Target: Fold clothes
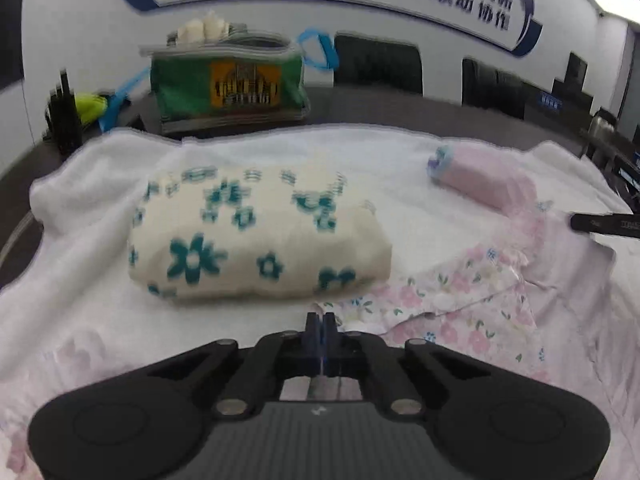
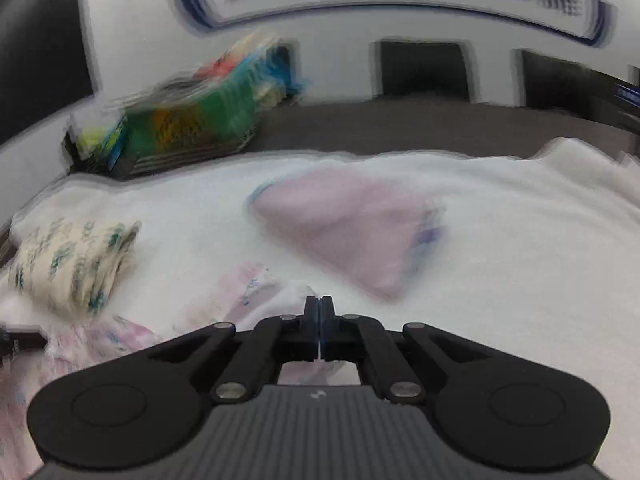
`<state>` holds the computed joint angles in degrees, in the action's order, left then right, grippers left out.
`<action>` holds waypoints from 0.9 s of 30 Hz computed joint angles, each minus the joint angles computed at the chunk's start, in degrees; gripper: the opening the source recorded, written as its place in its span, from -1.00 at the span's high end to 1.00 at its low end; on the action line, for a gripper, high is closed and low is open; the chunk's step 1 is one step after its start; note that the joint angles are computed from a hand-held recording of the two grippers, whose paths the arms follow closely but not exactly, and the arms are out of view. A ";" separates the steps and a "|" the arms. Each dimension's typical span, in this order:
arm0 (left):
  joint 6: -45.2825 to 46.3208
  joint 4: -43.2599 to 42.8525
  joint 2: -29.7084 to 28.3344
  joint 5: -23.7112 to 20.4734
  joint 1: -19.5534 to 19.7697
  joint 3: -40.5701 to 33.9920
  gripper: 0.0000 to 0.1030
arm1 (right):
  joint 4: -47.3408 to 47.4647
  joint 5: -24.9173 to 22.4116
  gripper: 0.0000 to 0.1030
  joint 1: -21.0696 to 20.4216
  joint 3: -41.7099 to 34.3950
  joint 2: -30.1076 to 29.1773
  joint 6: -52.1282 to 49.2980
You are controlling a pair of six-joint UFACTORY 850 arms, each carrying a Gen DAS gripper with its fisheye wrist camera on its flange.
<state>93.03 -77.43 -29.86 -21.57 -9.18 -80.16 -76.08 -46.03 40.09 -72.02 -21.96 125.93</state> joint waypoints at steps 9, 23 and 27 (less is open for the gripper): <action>-0.04 3.11 4.04 -2.06 0.98 3.17 0.83 | 11.01 -14.06 0.87 2.81 -1.30 -1.92 -9.01; 23.67 3.91 24.68 -30.99 16.04 35.99 0.76 | -17.93 5.84 0.59 23.78 21.30 12.78 4.21; 21.69 4.81 24.96 -33.93 17.90 36.11 0.79 | -12.59 6.60 0.74 25.17 21.43 12.22 2.52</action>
